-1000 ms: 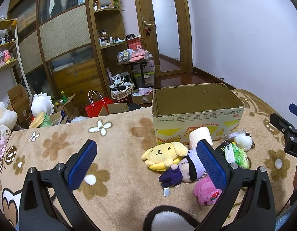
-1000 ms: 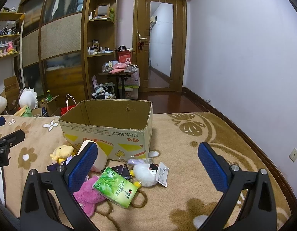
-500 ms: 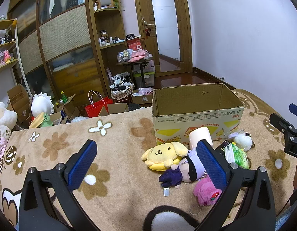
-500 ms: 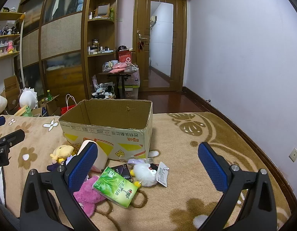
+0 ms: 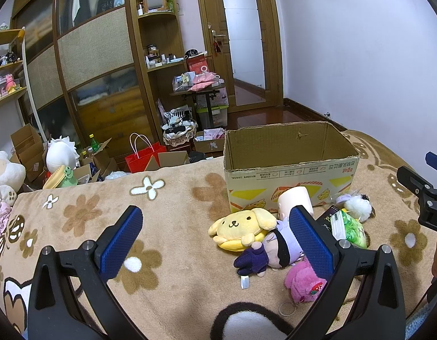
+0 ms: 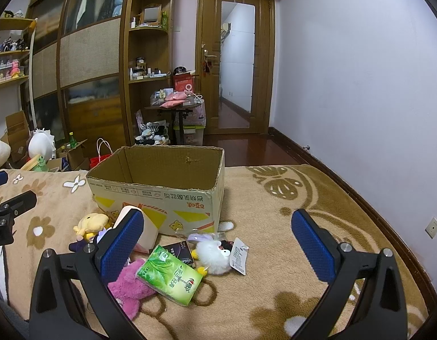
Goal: Organize soft objects
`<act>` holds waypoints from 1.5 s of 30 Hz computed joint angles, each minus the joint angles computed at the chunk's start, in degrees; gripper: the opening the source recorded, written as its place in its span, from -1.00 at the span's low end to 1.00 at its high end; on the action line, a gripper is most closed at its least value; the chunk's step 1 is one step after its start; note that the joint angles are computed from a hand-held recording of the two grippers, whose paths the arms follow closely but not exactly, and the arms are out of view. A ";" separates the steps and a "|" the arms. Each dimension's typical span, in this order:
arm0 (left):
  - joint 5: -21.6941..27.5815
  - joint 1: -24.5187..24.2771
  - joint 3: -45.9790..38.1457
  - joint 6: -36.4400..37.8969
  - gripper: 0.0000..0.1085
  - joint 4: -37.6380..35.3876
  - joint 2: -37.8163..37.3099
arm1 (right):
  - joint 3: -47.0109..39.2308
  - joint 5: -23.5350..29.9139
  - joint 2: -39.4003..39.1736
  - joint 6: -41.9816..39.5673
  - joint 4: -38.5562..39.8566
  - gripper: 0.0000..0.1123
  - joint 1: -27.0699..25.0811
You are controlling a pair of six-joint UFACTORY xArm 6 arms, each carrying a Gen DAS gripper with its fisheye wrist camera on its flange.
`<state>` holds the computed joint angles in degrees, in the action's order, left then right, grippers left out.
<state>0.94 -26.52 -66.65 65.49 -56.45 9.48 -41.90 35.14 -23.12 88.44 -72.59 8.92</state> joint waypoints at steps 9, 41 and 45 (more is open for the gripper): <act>4.21 2.64 -1.35 -15.17 0.88 14.43 0.88 | 0.78 -0.75 -0.36 1.02 0.80 0.83 -0.52; 16.93 2.73 -26.30 -39.46 0.88 42.51 24.89 | -6.45 -17.36 19.01 -13.15 16.53 0.83 -12.80; 18.81 3.11 -29.09 -40.40 0.88 42.66 27.45 | -6.52 -18.72 21.40 -17.04 20.76 0.83 -13.91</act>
